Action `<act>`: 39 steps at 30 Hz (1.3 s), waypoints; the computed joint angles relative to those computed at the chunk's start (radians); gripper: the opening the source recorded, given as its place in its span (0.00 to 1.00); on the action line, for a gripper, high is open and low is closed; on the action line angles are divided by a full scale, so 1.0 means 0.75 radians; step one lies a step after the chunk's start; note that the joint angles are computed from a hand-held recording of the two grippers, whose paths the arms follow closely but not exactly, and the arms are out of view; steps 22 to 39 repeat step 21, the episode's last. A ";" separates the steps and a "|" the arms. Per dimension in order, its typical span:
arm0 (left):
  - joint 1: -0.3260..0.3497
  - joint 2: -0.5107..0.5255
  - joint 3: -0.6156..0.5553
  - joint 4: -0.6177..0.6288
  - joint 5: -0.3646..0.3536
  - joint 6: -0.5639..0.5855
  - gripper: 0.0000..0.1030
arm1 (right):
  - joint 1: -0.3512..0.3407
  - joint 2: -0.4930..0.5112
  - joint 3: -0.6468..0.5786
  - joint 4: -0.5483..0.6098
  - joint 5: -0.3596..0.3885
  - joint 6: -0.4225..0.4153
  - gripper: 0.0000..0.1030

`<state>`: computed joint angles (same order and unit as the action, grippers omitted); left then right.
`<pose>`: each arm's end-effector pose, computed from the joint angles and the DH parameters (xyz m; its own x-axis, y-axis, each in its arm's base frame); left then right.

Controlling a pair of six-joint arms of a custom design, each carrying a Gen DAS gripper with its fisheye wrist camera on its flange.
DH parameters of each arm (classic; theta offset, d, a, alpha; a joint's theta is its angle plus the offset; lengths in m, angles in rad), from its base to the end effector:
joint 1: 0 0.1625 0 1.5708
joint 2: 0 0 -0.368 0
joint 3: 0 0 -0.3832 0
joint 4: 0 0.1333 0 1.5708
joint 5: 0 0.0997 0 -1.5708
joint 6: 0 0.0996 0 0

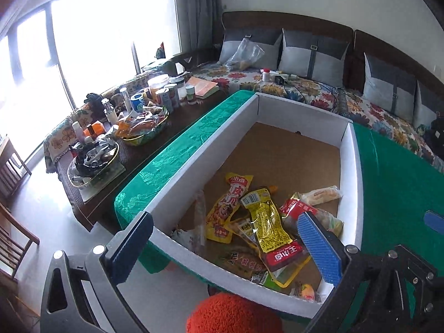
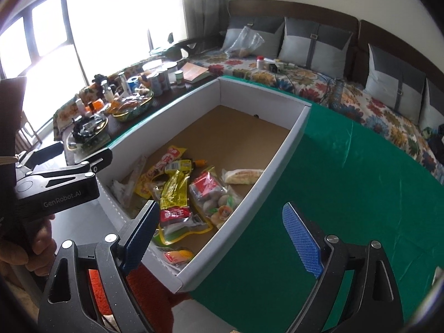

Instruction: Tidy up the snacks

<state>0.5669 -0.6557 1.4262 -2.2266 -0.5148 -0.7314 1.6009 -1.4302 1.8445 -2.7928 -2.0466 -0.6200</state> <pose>-0.4387 -0.5401 0.0599 -0.6940 -0.0074 -0.7200 0.5032 0.7102 -0.4923 0.1037 -0.5324 0.3835 -0.7192 -0.1539 0.6776 -0.5390 0.7390 -0.4042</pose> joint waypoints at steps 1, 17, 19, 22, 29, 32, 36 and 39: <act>0.001 -0.007 0.013 -0.020 -0.002 -0.007 1.00 | 0.005 0.003 -0.001 0.005 -0.004 0.002 0.89; 0.014 -0.032 0.032 -0.041 -0.093 -0.001 1.00 | 0.018 0.015 0.007 -0.001 -0.017 -0.018 0.89; 0.014 -0.039 0.048 -0.056 -0.108 -0.020 1.00 | 0.017 0.015 0.010 -0.005 -0.013 -0.020 0.89; 0.008 -0.042 0.055 -0.048 -0.099 -0.026 1.00 | 0.018 0.015 0.012 -0.003 -0.012 -0.023 0.89; 0.008 -0.042 0.055 -0.048 -0.099 -0.026 1.00 | 0.018 0.015 0.012 -0.003 -0.012 -0.023 0.89; 0.008 -0.042 0.055 -0.048 -0.099 -0.026 1.00 | 0.018 0.015 0.012 -0.003 -0.012 -0.023 0.89; 0.008 -0.042 0.055 -0.048 -0.099 -0.026 1.00 | 0.018 0.015 0.012 -0.003 -0.012 -0.023 0.89; 0.008 -0.042 0.055 -0.048 -0.099 -0.026 1.00 | 0.018 0.015 0.012 -0.003 -0.012 -0.023 0.89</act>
